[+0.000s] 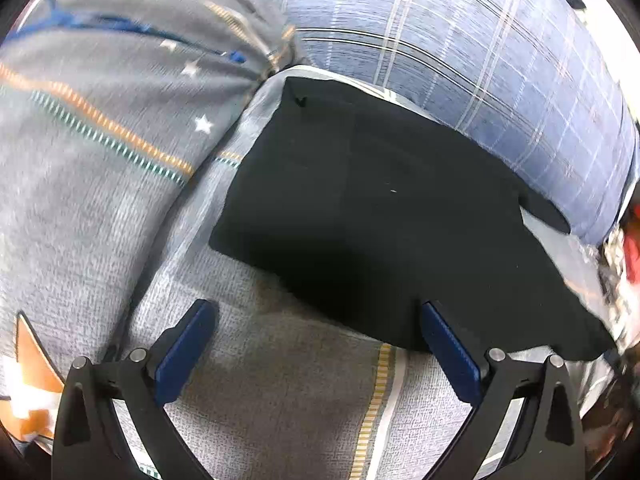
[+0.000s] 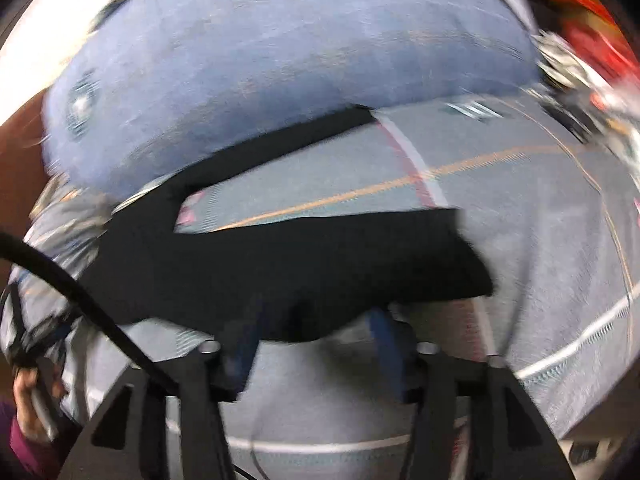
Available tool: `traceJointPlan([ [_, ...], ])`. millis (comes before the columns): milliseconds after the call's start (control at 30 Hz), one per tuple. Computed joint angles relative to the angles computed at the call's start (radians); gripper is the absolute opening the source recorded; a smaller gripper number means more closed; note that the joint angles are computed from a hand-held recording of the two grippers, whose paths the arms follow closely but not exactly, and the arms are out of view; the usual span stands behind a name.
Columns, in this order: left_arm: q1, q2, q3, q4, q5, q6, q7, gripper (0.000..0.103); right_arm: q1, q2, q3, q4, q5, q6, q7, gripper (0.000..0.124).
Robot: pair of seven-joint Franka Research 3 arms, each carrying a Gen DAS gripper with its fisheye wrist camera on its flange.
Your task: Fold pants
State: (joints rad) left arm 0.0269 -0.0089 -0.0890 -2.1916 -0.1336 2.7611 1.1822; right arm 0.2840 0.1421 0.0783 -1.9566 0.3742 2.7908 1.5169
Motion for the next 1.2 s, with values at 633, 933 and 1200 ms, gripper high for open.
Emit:
traceJointPlan([
  [633, 0.004, 0.089, -0.02, 0.102, 0.139, 0.044, -0.136, 0.018, 0.055, 0.219, 0.07, 0.159, -0.149, 0.1, -0.317, 0.008],
  [933, -0.034, -0.105, 0.0, -0.083, -0.039, 0.068, 0.078, 0.015, -0.072, 0.054, 0.221, 0.038, 0.318, 0.026, -0.665, 0.005],
  [1200, -0.047, -0.152, 0.02, -0.165, 0.029, 0.052, 0.034, 0.022, 0.038, 0.054, 0.09, 0.008, 0.205, -0.083, -0.525, 0.01],
])
